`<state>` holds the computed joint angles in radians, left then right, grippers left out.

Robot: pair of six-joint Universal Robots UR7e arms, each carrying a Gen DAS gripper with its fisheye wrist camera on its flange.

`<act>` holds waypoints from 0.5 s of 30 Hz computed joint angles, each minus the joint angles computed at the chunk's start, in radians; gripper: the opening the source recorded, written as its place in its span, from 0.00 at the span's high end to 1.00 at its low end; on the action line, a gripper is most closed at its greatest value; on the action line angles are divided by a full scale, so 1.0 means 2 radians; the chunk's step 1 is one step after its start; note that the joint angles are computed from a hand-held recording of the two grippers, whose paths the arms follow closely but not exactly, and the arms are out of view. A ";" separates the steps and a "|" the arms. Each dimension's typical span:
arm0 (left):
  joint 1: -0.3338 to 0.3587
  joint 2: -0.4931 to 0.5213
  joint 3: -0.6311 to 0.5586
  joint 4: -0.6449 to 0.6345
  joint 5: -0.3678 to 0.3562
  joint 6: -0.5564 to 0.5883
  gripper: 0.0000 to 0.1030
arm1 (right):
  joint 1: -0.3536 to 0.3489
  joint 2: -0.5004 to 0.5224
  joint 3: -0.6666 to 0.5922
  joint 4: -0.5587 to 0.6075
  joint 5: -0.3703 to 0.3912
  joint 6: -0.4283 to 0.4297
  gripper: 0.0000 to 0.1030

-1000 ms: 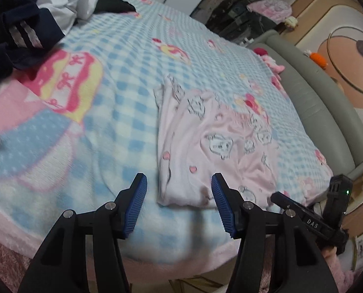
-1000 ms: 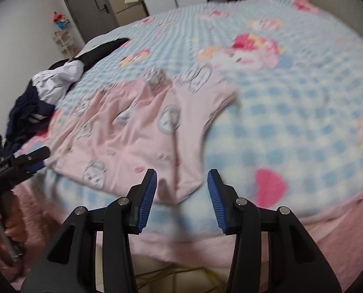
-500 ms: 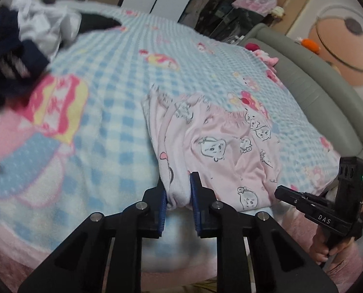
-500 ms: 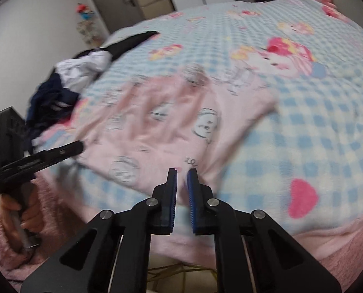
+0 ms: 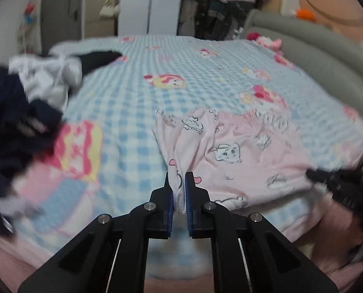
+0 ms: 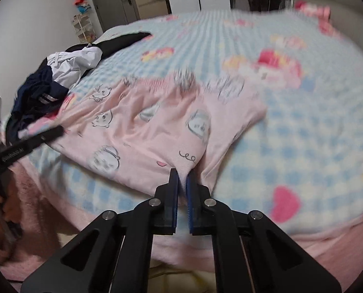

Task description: Fold clothes

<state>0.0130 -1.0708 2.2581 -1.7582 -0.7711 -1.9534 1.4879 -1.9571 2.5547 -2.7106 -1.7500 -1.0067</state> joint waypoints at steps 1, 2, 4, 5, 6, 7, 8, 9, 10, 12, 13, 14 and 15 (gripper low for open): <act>0.001 0.003 -0.006 0.011 -0.006 0.006 0.92 | 0.008 0.008 0.009 -0.031 -0.014 -0.015 0.96; 0.004 0.002 -0.001 0.002 -0.016 0.009 0.92 | 0.014 0.022 0.013 -0.055 -0.028 -0.023 0.96; 0.013 0.007 0.005 -0.006 -0.039 0.010 0.93 | 0.008 0.040 0.020 -0.078 -0.049 -0.036 0.96; 0.019 0.013 0.001 0.009 -0.053 0.003 0.98 | 0.004 0.047 0.023 -0.088 -0.056 -0.042 0.96; 0.026 0.021 -0.009 0.036 -0.069 -0.011 1.00 | 0.001 0.054 0.025 -0.098 -0.064 -0.048 0.96; 0.029 0.015 -0.004 0.042 -0.078 -0.025 1.00 | 0.002 0.057 0.024 -0.106 -0.067 -0.047 0.96; 0.022 -0.010 0.017 0.028 -0.080 -0.053 1.00 | 0.004 0.056 0.025 -0.116 -0.072 -0.050 0.96; 0.006 -0.048 0.052 -0.008 -0.074 -0.085 1.00 | 0.004 0.054 0.023 -0.110 -0.072 -0.047 0.96; -0.013 -0.086 0.089 -0.052 -0.061 -0.111 0.99 | 0.003 0.049 0.018 -0.094 -0.070 -0.041 0.96; -0.051 -0.144 0.149 -0.127 -0.028 -0.155 0.98 | -0.017 0.012 0.001 -0.007 -0.025 -0.015 0.94; -0.060 -0.151 0.164 -0.154 -0.021 -0.157 0.95 | -0.027 -0.004 -0.008 0.032 0.002 -0.002 0.90; -0.064 -0.151 0.172 -0.178 -0.019 -0.153 0.91 | -0.035 -0.014 -0.017 0.062 0.018 0.014 0.83; -0.065 -0.147 0.179 -0.207 -0.018 -0.144 0.87 | -0.043 -0.022 -0.026 0.090 0.034 0.030 0.79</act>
